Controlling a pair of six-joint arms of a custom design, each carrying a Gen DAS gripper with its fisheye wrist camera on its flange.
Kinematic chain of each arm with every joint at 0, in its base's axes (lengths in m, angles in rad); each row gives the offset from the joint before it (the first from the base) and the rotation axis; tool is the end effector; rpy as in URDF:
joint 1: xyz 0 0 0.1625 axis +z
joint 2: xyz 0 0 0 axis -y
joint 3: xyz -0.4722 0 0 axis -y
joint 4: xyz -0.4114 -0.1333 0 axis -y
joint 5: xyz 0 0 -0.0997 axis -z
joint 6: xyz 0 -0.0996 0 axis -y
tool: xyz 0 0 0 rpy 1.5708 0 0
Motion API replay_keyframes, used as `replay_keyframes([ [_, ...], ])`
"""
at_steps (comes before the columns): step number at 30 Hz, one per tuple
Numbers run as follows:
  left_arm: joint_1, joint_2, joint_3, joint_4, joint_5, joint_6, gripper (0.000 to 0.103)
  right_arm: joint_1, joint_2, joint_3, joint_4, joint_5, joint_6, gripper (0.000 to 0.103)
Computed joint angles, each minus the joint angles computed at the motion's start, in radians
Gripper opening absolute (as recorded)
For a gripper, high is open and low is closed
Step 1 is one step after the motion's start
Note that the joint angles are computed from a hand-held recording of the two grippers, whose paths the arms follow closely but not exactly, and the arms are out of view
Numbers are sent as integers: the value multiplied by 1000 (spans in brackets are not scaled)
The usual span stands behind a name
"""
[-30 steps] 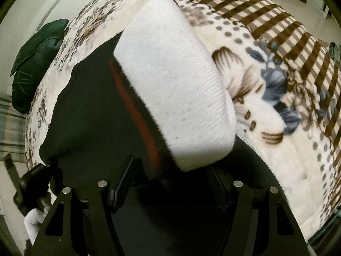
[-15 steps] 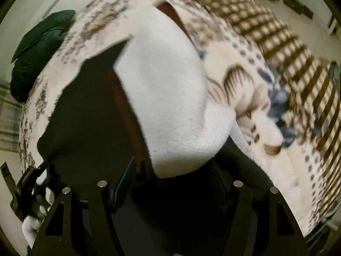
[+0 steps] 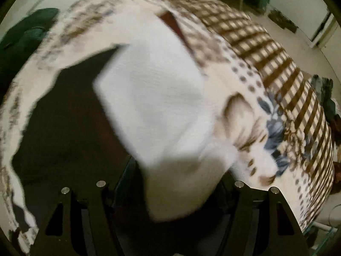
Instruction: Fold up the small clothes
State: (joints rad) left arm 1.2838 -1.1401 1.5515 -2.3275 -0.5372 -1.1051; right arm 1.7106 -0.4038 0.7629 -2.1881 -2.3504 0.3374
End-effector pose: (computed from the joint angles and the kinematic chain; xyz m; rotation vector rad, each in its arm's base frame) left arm 0.0159 -0.7192 0.4128 -1.1235 2.0187 -1.1454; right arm 0.1928 -0.9159 0.1604 -0.3626 -2.3656 0.5335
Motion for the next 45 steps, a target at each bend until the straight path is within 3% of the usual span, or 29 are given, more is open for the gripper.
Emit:
replay_keyframes([
  [4,71,-20,-9,-159,19,32,93,42,21,5,-31,79,-15,71],
  [7,135,-1,-64,-248,-17,63,93,59,71,-23,-46,85,-17,76],
  [11,213,51,-195,-159,-88,70,93,65,145,-110,-24,123,8,76],
  [14,235,68,-229,-151,-81,61,92,80,192,-175,-5,121,-13,76],
  [15,231,73,-228,-188,-56,80,83,83,207,-202,10,118,-20,76],
  [16,226,79,-233,-203,-30,97,66,84,216,-217,19,117,-23,76],
  [17,218,84,-239,-216,-6,131,21,87,221,-221,21,113,-22,76],
  [18,216,88,-244,-242,-9,169,15,87,222,-221,23,111,-23,76],
  [25,82,146,-256,-704,104,728,11,76,161,-126,-42,110,-39,76],
  [29,-13,193,-302,-812,91,933,11,63,86,-16,-98,134,-27,76],
  [33,-120,237,-302,-748,47,962,11,47,-9,118,-164,165,-23,76],
  [37,-221,315,-299,-634,-18,918,11,31,-96,228,-209,183,-27,76],
  [43,-291,490,-371,-361,-149,776,11,-10,-223,368,-250,183,-52,76],
  [45,-300,559,-430,-195,-180,726,15,-27,-259,401,-240,179,-63,76],
])
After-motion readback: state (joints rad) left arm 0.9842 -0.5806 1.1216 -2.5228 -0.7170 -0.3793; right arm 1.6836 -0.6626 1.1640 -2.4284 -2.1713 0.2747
